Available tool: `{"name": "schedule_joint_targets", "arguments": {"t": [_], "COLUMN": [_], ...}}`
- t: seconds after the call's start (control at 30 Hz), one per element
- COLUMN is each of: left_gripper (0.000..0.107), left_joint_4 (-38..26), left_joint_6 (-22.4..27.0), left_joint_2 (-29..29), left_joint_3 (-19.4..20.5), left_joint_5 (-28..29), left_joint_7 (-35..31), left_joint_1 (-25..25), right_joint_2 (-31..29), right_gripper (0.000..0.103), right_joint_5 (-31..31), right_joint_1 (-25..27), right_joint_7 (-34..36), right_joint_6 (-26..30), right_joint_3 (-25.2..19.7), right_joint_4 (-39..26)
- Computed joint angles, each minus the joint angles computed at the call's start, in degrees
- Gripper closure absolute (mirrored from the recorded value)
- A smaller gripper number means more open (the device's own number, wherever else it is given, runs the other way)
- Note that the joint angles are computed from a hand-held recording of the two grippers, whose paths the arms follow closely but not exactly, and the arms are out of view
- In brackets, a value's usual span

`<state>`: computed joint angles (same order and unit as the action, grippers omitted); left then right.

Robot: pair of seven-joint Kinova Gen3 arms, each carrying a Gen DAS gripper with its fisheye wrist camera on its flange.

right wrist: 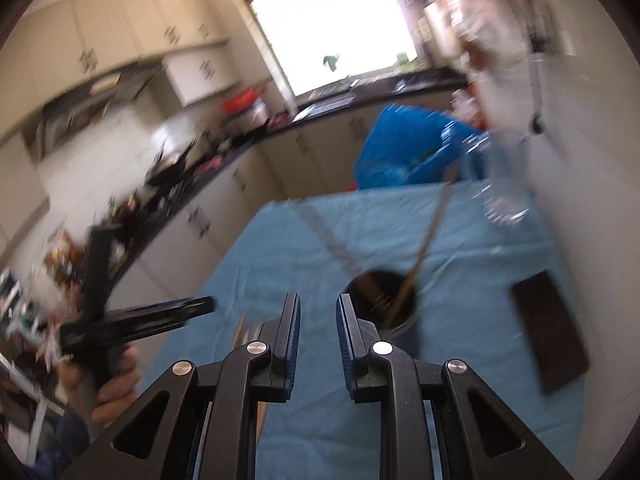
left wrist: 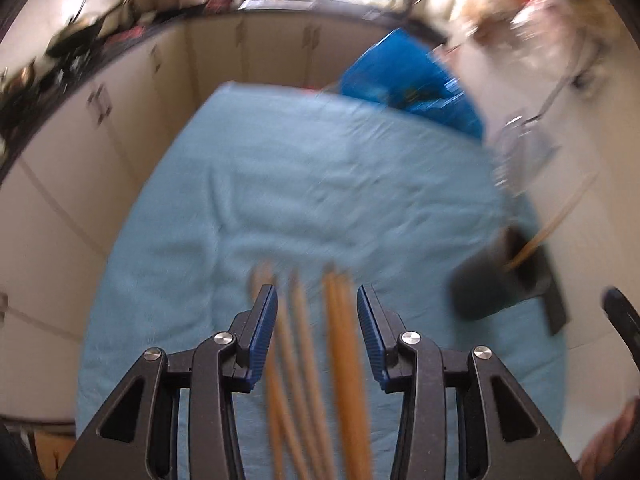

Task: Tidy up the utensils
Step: 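Return to the chopsticks and grasp one with the right gripper while the left grasps another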

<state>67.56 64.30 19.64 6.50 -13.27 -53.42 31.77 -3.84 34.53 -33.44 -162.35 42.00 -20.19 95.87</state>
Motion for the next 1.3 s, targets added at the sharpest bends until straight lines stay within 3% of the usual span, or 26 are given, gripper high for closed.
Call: {"name": "schedule_joint_targets", "arguments": {"t": [0.23, 0.37, 0.67, 0.83, 0.97, 1.1, 1.3], "left_gripper": [0.069, 0.07, 0.073, 0.081, 0.089, 0.095, 0.096], "left_joint_4": [-0.26, 0.71, 13.1, 19.04, 19.7, 19.61, 19.18], "left_joint_6": [0.96, 1.08, -3.06, -6.31, -7.12, -7.54, -8.55], "left_joint_2": [6.73, 7.71, -0.04, -5.45, -6.91, -7.45, -7.27], "left_joint_3": [-0.55, -3.26, -2.51, -0.8, -0.31, 0.01, 0.25], "left_joint_5": [2.18, -2.61, -1.38, 5.06, 6.69, 8.3, 10.63], "left_joint_7": [-3.1, 0.16, 1.64, -2.74, -4.04, -5.36, -7.66], "left_joint_1": [-1.41, 2.4, -2.97, -9.77, -11.82, -13.18, -14.5], "right_joint_2": [8.53, 10.73, 18.97, 25.72, 30.93, 35.16, 38.28], "right_gripper": [0.083, 0.083, 0.083, 0.083, 0.083, 0.084, 0.081], "right_joint_5": [-5.43, -7.27, -16.76, -23.11, -26.95, -26.24, -25.96], "right_joint_1": [-4.51, -6.74, -8.17, -7.32, -6.9, -8.89, -9.76], "right_joint_7": [4.14, 6.01, 18.39, 25.71, 28.68, 27.68, 28.96], "right_joint_6": [0.84, 1.67, 3.45, 5.94, 8.65, 14.6, 18.66], "right_joint_3": [2.84, 5.24, 8.39, 9.82, 11.45, 14.54, 15.71], "right_joint_4": [-4.51, -5.91, -13.86, -20.94, -27.35, -33.78, -38.47]}}
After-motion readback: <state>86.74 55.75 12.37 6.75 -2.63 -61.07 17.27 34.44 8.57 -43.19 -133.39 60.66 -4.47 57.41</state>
